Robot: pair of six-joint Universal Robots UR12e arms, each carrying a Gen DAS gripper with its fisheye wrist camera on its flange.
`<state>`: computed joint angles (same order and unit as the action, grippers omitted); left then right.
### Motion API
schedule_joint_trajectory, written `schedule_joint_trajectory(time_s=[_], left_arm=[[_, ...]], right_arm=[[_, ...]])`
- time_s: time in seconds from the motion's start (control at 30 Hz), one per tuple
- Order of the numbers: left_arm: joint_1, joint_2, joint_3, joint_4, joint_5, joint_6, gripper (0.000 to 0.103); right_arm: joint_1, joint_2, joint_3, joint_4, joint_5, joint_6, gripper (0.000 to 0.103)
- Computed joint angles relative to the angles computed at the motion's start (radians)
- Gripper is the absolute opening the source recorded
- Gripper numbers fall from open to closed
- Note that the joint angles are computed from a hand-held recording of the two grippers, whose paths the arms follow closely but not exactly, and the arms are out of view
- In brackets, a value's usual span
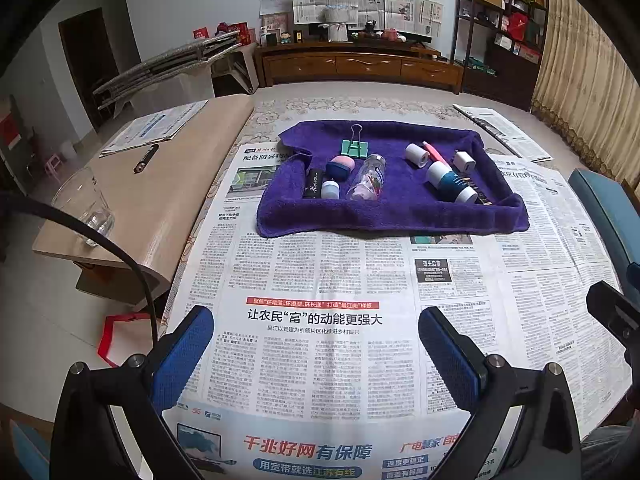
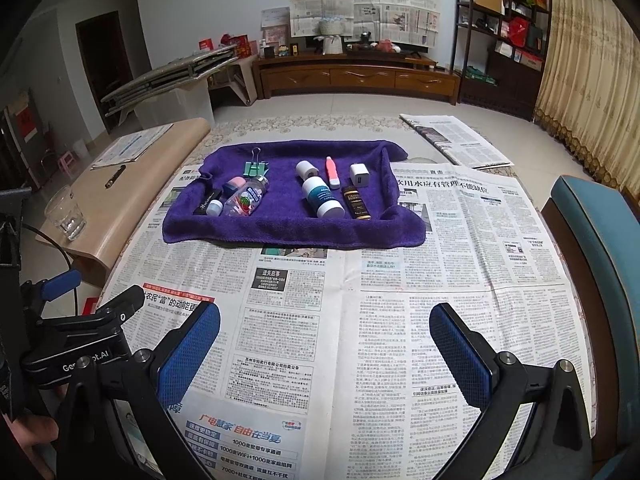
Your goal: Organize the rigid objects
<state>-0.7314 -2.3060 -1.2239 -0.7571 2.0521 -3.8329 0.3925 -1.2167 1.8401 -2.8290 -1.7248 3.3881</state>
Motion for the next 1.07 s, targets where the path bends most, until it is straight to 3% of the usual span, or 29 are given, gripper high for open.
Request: schedule_joint_trajectory(time_s=[1.07], left_arm=[[-0.009,-0.015,0.014,0.004,0.005,0.008,0.103]], right_arm=[[-0.005,-0.01,0.007,0.012,-0.005,0.001,0.103]])
